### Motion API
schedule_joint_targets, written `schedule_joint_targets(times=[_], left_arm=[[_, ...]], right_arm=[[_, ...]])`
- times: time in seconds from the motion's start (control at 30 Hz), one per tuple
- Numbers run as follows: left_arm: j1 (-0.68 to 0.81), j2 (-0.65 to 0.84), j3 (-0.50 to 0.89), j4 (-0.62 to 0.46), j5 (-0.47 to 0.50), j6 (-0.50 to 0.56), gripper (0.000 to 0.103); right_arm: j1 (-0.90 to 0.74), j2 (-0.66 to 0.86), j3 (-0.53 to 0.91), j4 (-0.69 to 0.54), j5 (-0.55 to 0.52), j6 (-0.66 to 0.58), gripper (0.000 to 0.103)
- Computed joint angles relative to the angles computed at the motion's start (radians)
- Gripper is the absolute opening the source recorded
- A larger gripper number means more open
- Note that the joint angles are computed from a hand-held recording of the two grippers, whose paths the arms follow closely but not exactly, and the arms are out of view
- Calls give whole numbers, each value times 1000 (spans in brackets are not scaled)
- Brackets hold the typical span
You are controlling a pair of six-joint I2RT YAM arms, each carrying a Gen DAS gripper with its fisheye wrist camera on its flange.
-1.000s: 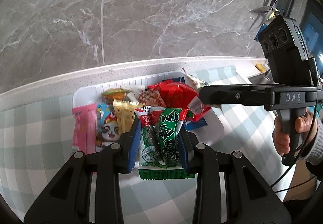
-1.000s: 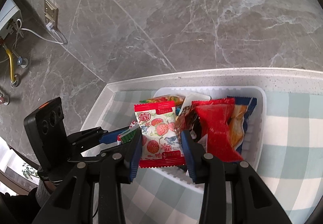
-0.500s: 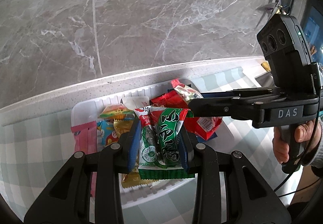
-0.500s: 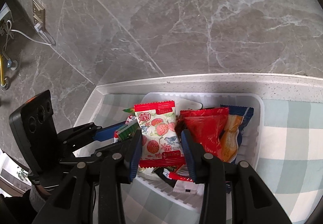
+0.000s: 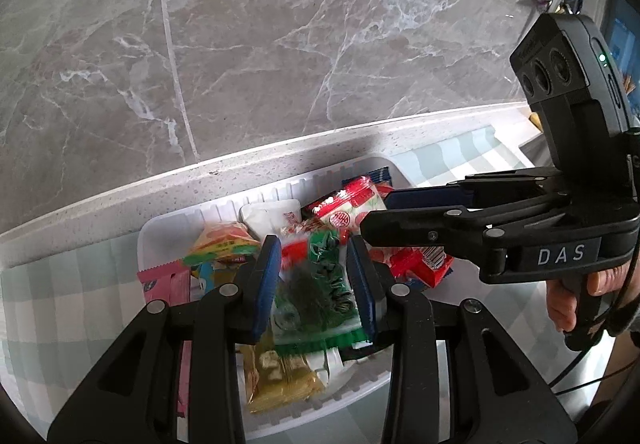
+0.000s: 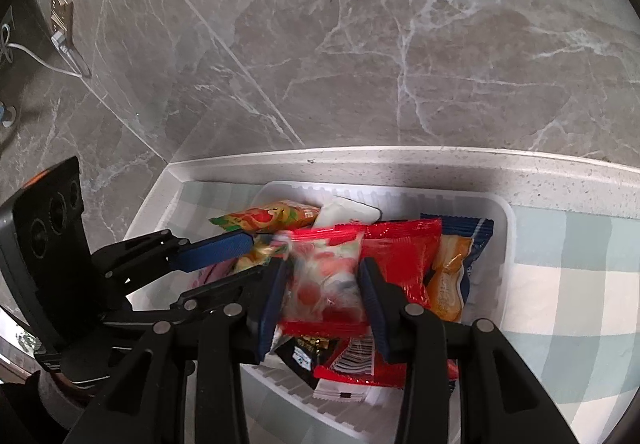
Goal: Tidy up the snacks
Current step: 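Lower both packets into the tray and open both tools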
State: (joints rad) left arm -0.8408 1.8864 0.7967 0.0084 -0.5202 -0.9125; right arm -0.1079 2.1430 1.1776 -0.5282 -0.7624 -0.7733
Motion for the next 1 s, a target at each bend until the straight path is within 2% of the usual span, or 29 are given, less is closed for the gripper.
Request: schedule_joint_targets(times=[0.33, 0.43, 0.53, 0.6, 0.83, 0.97, 1.0], left_arm=[[7, 49, 47, -36, -26, 9, 33], [-1, 46, 53, -55, -44, -1, 43], [-10, 34, 54, -77, -63, -15, 46], [-17, 28, 56, -94, -76, -23, 53], [-52, 2, 67, -158, -127, -62, 61], [-74, -18, 70, -202, -157, -99, 71], [-81, -25, 72, -217, -163, -110, 76]], right_arm=[[7, -13, -18, 34, 7, 0, 43], [5, -23, -27, 40, 4, 0, 44], [-4, -38, -37, 39, -10, -6, 50], [-7, -53, -45, 36, -19, -10, 53], [-37, -124, -82, 23, -57, -31, 61], [-68, -166, -96, -12, -86, -51, 64], [-77, -182, -105, -16, -91, -57, 65]])
